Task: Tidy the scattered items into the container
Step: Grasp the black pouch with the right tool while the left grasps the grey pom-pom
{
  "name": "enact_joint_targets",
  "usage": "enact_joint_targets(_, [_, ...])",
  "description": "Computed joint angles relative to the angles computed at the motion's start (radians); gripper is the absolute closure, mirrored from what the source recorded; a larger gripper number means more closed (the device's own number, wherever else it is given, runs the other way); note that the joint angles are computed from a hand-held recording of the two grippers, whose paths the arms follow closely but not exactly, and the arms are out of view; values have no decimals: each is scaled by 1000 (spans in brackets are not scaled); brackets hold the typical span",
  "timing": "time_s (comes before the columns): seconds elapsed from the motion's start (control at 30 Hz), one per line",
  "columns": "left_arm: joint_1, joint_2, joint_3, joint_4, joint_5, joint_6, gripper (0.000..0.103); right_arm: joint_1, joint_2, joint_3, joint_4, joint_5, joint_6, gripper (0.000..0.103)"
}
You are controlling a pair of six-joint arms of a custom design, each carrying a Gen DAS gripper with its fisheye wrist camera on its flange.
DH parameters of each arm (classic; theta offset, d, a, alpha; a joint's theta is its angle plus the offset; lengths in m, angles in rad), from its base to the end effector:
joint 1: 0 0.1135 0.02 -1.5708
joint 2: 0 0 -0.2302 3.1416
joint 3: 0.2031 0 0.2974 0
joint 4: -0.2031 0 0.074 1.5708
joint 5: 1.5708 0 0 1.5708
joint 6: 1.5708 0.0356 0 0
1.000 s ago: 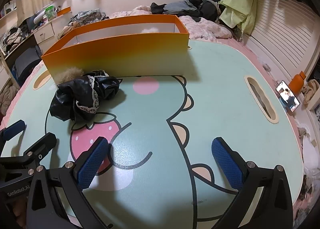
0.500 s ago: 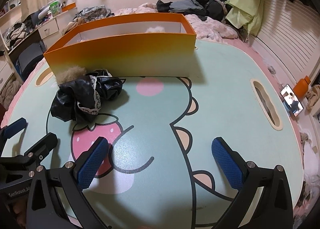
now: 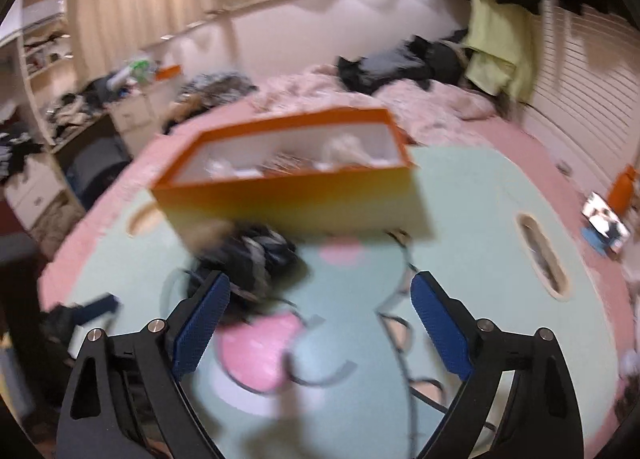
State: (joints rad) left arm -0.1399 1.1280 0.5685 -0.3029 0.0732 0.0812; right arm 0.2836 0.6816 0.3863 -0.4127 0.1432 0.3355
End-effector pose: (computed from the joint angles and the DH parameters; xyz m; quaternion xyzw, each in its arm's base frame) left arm 0.2683 -0.0404 0.1346 0.1160 0.9302 -0.0445 0.3455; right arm 0.2130 0.0568 0.1601 0.0534 0.9050 0.0652 0.4170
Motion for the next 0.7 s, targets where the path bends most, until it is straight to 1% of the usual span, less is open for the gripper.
enact_joint_targets(0.07, [-1, 0, 0, 1, 0, 0, 0, 4, 96, 47, 44, -57, 11, 11])
enact_joint_targets(0.1, [0, 0, 0, 0, 0, 0, 0, 14, 141, 68, 61, -67, 16, 11])
enact_joint_targets(0.23, [0, -1, -1, 0, -1, 0, 0, 55, 323, 158, 100, -50, 3, 11])
enact_joint_targets(0.27, [0, 0, -1, 1, 0, 1, 0, 54, 373, 184, 97, -62, 0, 15])
enact_joint_targets(0.3, [0, -1, -1, 1, 0, 0, 0, 49, 403, 195, 89, -74, 2, 25])
enact_joint_targets(0.37, [0, 0, -1, 1, 1, 1, 0, 22, 439, 197, 86, -124, 7, 32])
enact_joint_targets(0.4, [0, -3, 2, -3, 1, 2, 0, 9, 443, 186, 92, -148, 13, 35])
enact_joint_targets(0.47, [1, 2, 4, -2, 2, 1, 0, 3, 401, 152, 101, -139, 12, 38])
enact_joint_targets(0.5, [1, -1, 1, -2, 2, 1, 0, -2, 388, 146, 96, -143, 6, 47])
enact_joint_targets(0.57, [0, 0, 2, -1, 1, 0, 0, -16, 356, 126, 92, -152, -4, 59])
enact_joint_targets(0.6, [1, -1, 1, -2, 1, 1, 0, -24, 331, 109, 96, -155, -4, 62])
enact_joint_targets(0.7, [1, -2, 1, -1, 3, 2, 0, -48, 222, 43, 90, -152, 9, 65])
